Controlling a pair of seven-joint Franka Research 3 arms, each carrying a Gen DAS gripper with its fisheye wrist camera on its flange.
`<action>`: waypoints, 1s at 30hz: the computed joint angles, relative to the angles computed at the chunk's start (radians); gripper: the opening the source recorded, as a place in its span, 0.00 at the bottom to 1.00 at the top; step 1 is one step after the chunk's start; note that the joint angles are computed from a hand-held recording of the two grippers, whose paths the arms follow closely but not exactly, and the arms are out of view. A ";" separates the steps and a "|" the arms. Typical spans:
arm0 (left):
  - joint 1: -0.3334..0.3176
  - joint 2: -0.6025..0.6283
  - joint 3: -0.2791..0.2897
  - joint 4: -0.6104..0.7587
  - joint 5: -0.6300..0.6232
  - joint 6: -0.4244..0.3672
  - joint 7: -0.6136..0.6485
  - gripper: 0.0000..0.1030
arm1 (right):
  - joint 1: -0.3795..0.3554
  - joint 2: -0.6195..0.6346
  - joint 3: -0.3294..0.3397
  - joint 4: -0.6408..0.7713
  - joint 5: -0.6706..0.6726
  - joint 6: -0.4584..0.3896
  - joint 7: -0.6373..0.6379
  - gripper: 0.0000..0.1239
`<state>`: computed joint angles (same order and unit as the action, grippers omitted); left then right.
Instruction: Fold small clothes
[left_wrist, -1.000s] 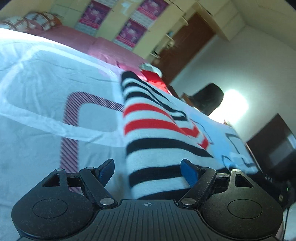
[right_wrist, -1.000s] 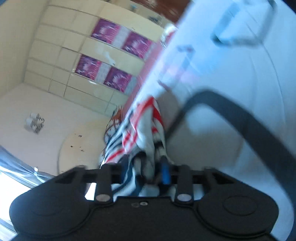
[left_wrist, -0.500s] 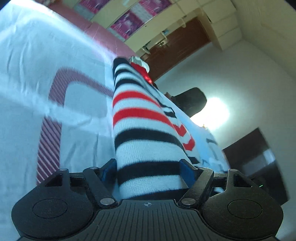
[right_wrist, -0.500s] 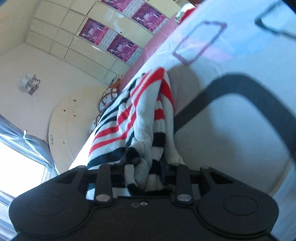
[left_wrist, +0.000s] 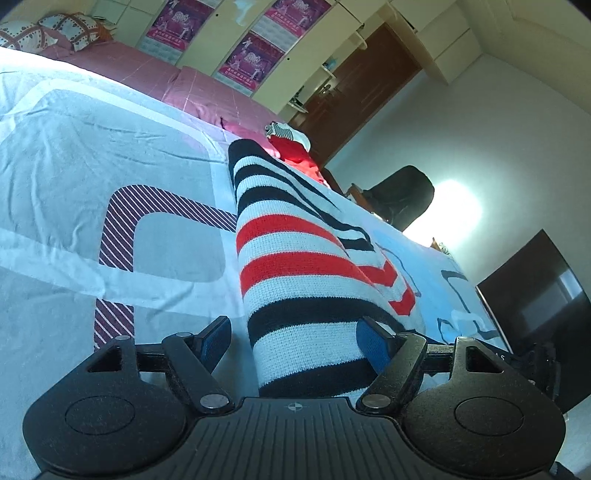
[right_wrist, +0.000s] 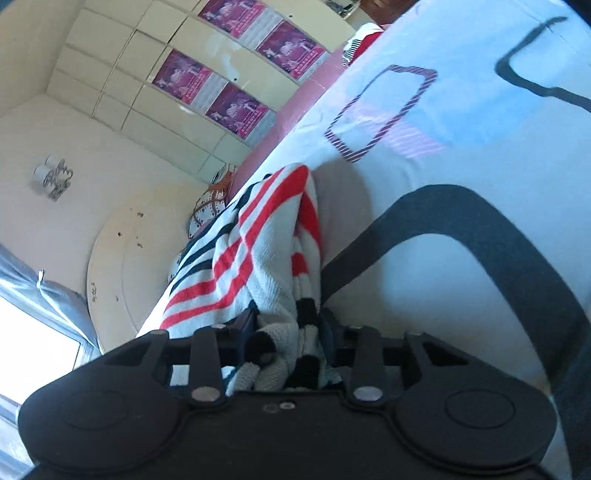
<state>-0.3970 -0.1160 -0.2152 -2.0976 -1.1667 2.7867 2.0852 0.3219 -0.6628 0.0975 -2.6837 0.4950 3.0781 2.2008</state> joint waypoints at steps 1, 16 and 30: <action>0.001 0.002 0.001 0.002 0.000 -0.004 0.000 0.71 | 0.019 -0.001 -0.021 0.003 0.002 -0.005 -0.014 0.31; 0.018 0.032 0.000 0.048 0.068 -0.034 0.023 0.71 | 0.123 0.082 -0.192 0.097 0.032 -0.037 -0.256 0.58; 0.109 0.126 -0.026 0.134 -0.166 -0.254 0.130 0.78 | 0.171 0.058 -0.232 0.141 0.240 -0.162 -0.510 0.46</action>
